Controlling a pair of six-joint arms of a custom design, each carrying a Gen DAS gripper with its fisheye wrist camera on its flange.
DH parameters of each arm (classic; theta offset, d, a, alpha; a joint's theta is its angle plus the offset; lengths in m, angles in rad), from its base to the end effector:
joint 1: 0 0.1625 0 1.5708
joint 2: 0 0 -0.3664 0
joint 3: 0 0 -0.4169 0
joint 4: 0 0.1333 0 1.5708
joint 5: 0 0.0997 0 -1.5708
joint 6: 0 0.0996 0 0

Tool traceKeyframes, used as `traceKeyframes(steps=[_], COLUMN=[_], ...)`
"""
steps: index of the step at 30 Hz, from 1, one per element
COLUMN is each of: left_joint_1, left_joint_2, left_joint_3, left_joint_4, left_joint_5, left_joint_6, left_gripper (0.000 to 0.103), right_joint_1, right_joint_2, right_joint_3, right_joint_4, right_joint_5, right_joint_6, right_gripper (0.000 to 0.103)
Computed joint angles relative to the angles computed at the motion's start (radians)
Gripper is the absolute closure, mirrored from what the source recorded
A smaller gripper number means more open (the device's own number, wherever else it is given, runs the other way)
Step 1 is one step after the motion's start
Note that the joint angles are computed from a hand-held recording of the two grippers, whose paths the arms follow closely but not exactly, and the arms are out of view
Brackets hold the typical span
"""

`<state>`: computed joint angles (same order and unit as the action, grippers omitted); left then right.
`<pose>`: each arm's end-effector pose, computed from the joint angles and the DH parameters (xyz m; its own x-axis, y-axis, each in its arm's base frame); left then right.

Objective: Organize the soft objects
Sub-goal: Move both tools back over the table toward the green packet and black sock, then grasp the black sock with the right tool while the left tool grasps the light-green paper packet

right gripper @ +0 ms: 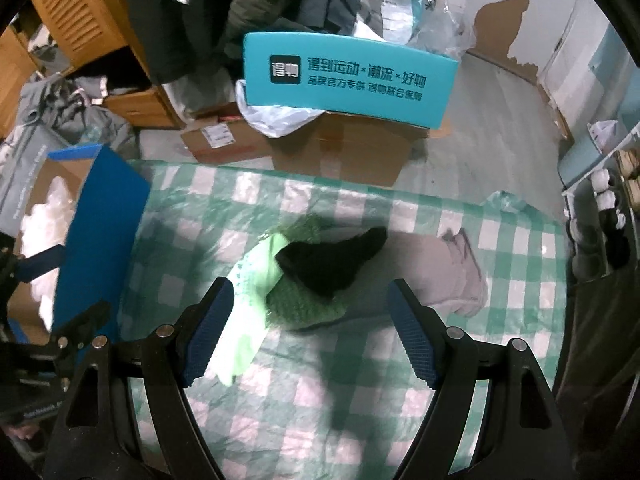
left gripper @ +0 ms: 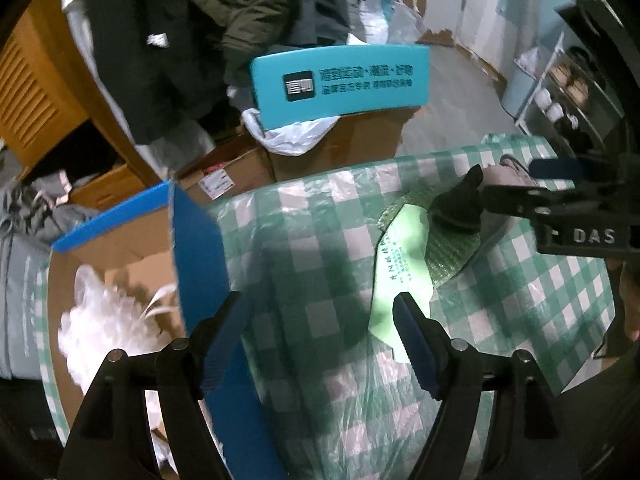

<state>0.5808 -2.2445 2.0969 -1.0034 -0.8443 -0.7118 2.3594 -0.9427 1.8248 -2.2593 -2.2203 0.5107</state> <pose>-0.0949 -0.3009 0.4015 -0.6379 0.2584 -0.7255 0.4580 0.8846 -0.0876 0.4508 -0.3449 0.0401 -0.7579 -0.2263 0.6118 -0.3733 0.9196 -0.1223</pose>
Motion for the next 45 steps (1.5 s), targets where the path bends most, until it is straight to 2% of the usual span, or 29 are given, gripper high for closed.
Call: traceKeyframes(steps=[7, 9, 12, 17, 25, 27, 29, 32, 39, 45], left_joint_1=[0.094, 0.116, 0.139, 0.176, 0.255, 0.263, 0.268, 0.274, 0.264, 0.233], left_joint_2=[0.033, 0.038, 0.045, 0.058, 0.095, 0.1, 0.102, 0.103, 0.096, 0.093], left_joint_3=[0.064, 0.084, 0.103, 0.128, 0.136, 0.141, 0.146, 0.154, 0.188, 0.222], left_joint_4=[-0.145, -0.172, -0.199, -0.25, -0.316, -0.325, -0.328, -0.341, -0.356, -0.35], left_joint_5=[-0.014, -0.02, -0.027, -0.036, -0.092, -0.097, -0.106, -0.116, -0.148, -0.124], left_joint_6=[0.097, 0.11, 0.127, 0.154, 0.183, 0.193, 0.2, 0.21, 0.22, 0.222], left_gripper=[0.023, 0.023, 0.023, 0.023, 0.023, 0.023, 0.023, 0.023, 0.023, 0.02], right_joint_1=[-0.046, -0.062, -0.08, -0.096, -0.124, -0.133, -0.143, -0.14, -0.12, -0.114], right_joint_2=[0.044, 0.049, 0.06, 0.079, 0.104, 0.103, 0.098, 0.098, 0.075, 0.021], right_joint_3=[-0.011, -0.002, 0.008, 0.008, 0.011, 0.018, 0.029, 0.038, 0.059, 0.103], right_joint_4=[-0.006, -0.023, -0.049, -0.052, -0.086, -0.099, -0.116, -0.139, -0.185, -0.219], right_joint_5=[-0.031, -0.019, 0.003, -0.018, 0.001, 0.016, 0.041, 0.045, 0.042, 0.038], right_joint_6=[-0.016, -0.01, -0.015, -0.007, -0.028, -0.04, -0.052, -0.078, -0.105, -0.082], right_gripper=[0.024, 0.024, 0.024, 0.024, 0.024, 0.031, 0.047, 0.054, 0.058, 0.058])
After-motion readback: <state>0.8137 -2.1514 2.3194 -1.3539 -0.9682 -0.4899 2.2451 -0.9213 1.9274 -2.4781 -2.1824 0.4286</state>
